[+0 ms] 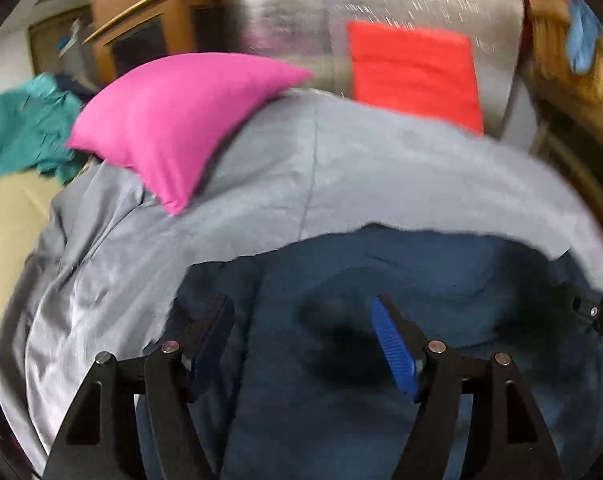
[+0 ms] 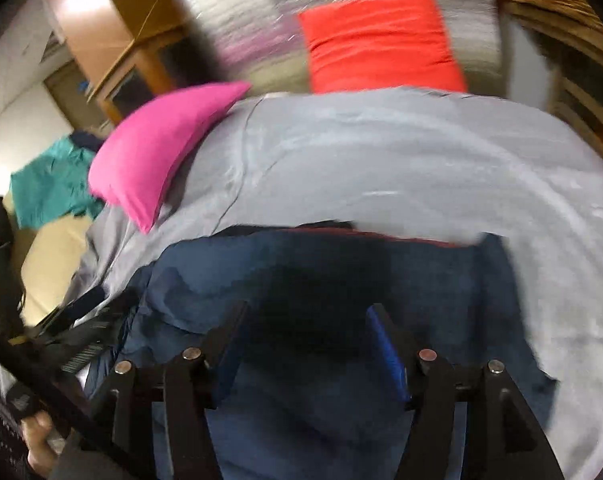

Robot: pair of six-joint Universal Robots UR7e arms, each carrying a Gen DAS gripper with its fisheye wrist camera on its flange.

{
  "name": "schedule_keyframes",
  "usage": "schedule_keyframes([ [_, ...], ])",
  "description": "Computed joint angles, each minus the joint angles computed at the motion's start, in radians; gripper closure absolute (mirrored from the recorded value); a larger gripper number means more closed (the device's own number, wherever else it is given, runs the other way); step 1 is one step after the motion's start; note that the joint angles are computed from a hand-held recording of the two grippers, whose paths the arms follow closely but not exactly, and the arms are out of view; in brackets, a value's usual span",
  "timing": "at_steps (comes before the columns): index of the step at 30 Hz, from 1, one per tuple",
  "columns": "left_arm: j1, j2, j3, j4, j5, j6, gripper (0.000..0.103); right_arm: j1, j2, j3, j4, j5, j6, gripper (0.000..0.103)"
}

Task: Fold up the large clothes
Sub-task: 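Fold the lifted edge over the bundle and release with both tools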

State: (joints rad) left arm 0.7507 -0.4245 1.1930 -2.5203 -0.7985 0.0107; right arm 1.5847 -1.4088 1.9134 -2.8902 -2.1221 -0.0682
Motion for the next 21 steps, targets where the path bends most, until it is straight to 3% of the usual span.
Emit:
schedule_keyframes([
  [3,0.020,0.045,-0.095,0.114,-0.014,-0.063,0.031,-0.004,0.064,-0.067,0.059,-0.021,-0.013,0.039],
  [5,0.039,0.068,-0.146,0.157,-0.039,-0.120,0.031,-0.014,0.092,-0.094,0.095,-0.073,-0.002,0.039],
  [10,0.085,0.103,-0.213,0.227,-0.093,-0.242,0.028,-0.080,0.095,-0.102,0.158,-0.021,0.040,0.043],
  [15,0.074,0.113,-0.194,0.192,-0.044,-0.217,0.028,-0.053,0.150,-0.107,0.091,-0.133,-0.036,0.043],
  [17,0.077,0.074,-0.171,0.207,-0.073,-0.250,0.029,-0.045,0.113,-0.081,0.079,-0.114,-0.030,0.043],
  [19,0.078,0.013,-0.097,0.118,-0.108,-0.230,0.029,-0.045,0.046,-0.042,0.076,-0.063,-0.018,0.041],
  [21,0.071,-0.047,-0.018,0.052,-0.098,-0.187,0.029,-0.048,-0.023,-0.008,0.097,-0.057,0.019,0.041],
])
